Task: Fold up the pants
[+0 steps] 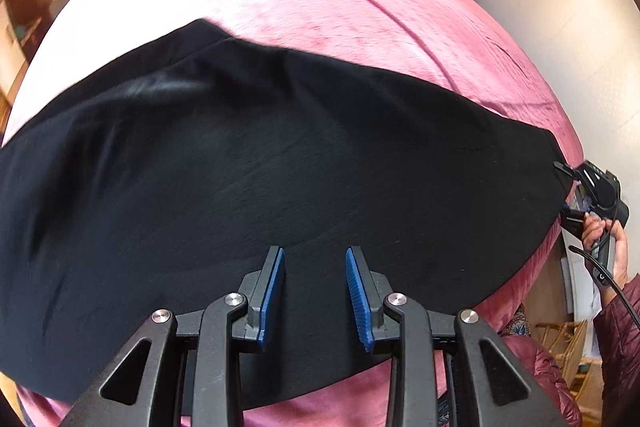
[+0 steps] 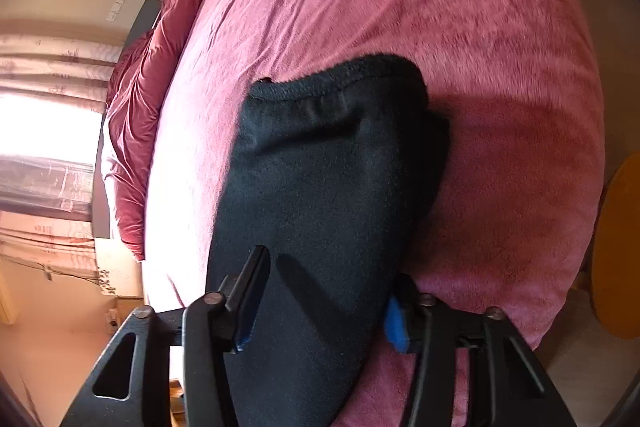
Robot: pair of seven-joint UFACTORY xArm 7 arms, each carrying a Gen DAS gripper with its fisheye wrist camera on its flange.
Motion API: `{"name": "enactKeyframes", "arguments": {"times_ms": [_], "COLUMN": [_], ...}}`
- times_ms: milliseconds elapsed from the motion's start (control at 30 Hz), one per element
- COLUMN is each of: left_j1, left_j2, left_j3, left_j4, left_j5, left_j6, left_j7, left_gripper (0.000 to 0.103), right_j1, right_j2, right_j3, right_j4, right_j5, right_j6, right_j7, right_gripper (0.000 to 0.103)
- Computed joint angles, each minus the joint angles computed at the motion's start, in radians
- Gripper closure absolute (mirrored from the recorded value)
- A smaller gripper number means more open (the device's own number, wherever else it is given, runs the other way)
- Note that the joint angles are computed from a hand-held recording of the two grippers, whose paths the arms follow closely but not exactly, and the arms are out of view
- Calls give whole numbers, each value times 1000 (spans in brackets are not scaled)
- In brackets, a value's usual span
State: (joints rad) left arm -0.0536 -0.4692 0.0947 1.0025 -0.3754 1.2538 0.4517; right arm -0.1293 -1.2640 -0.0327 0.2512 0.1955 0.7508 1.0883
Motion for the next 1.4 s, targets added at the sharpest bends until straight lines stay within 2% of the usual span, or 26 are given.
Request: {"name": "enactKeyframes", "arguments": {"times_ms": [33, 167, 433, 633, 800, 900, 1100, 1167, 1200, 1233, 1267, 1333, 1400], "left_j1": [6, 30, 67, 102, 147, 175, 241, 260, 269, 277, 287, 307, 322], "left_j2": [5, 13, 39, 125, 168, 198, 254, 275, 287, 308, 320, 343, 366], "left_j3": [11, 37, 76, 122, 144, 153, 159, 155, 155, 156, 153, 149, 140], "left_j4": [3, 16, 64, 175, 207, 234, 248, 253, 257, 266, 268, 277, 287], "left_j5": [-4, -16, -63, -158, -251, -299, -383, -396, -407, -425, -437, -463, -491], "left_j6": [6, 19, 90, 202, 283, 334, 414, 429, 438, 451, 461, 483, 499], "left_j7": [-3, -3, 13, 31, 33, 29, 29, 15, 10, 8, 1, -16, -29], "left_gripper": [71, 71, 71, 71, 71, 71, 71, 70, 66, 63, 62, 57, 56], "right_j1": [3, 26, 139, 255, 348, 390, 474, 495, 512, 525, 536, 565, 582], "right_j2": [18, 80, 271, 448, 626, 762, 982, 1032, 1044, 1049, 1054, 1034, 993], "right_j3": [3, 24, 64, 134, 213, 274, 338, 345, 337, 330, 322, 312, 287], "right_j4": [18, 87, 322, 511, 636, 727, 840, 866, 866, 861, 862, 823, 772], "right_j5": [-10, -43, -85, -84, -75, -111, -189, -238, -235, -230, -225, -176, -121], "right_j6": [5, 0, -52, -49, -42, -5, 29, 56, 49, 42, 42, 7, -20], "right_j7": [-11, -57, -223, -337, -382, -402, -397, -388, -402, -412, -425, -445, -488], "right_gripper": [73, 82, 84, 84, 84, 85, 85, 82, 80, 74, 62, 49, 49]}}
